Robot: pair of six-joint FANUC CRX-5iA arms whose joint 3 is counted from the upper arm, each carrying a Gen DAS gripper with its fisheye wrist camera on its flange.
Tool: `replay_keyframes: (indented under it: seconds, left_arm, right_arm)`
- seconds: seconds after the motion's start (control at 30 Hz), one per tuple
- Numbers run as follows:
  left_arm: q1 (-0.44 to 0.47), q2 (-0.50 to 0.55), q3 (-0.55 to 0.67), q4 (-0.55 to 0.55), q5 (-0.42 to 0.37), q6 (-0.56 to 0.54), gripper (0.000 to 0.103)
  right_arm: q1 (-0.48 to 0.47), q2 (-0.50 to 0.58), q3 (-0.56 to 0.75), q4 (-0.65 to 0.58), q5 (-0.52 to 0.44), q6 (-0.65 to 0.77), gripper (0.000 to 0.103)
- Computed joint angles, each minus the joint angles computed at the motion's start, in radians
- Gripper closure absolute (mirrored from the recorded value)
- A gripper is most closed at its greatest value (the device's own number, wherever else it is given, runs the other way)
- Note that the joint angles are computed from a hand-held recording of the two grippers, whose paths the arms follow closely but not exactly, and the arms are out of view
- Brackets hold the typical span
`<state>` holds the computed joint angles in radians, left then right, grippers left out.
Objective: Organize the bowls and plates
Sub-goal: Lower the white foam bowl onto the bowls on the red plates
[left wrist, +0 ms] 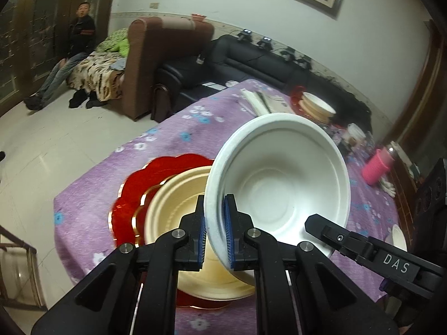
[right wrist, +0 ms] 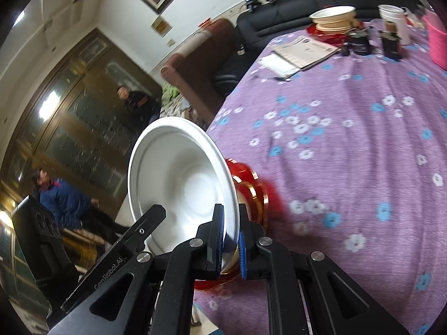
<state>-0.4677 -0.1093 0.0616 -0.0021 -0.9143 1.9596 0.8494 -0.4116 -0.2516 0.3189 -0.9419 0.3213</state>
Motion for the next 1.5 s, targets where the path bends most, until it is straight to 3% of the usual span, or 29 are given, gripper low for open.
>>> replay_keyframes:
  seconds: [0.33,1.5]
  left_arm:
    - [0.01,0.0,0.003,-0.04,-0.039,0.034,0.092]
    - [0.05,0.007,-0.029,0.027,-0.04,0.0,0.09]
  right_arm:
    - [0.015,0.051,0.053,-0.047,-0.035,0.043,0.094]
    - [-0.007,0.116,0.12,-0.102,-0.089,0.1,0.093]
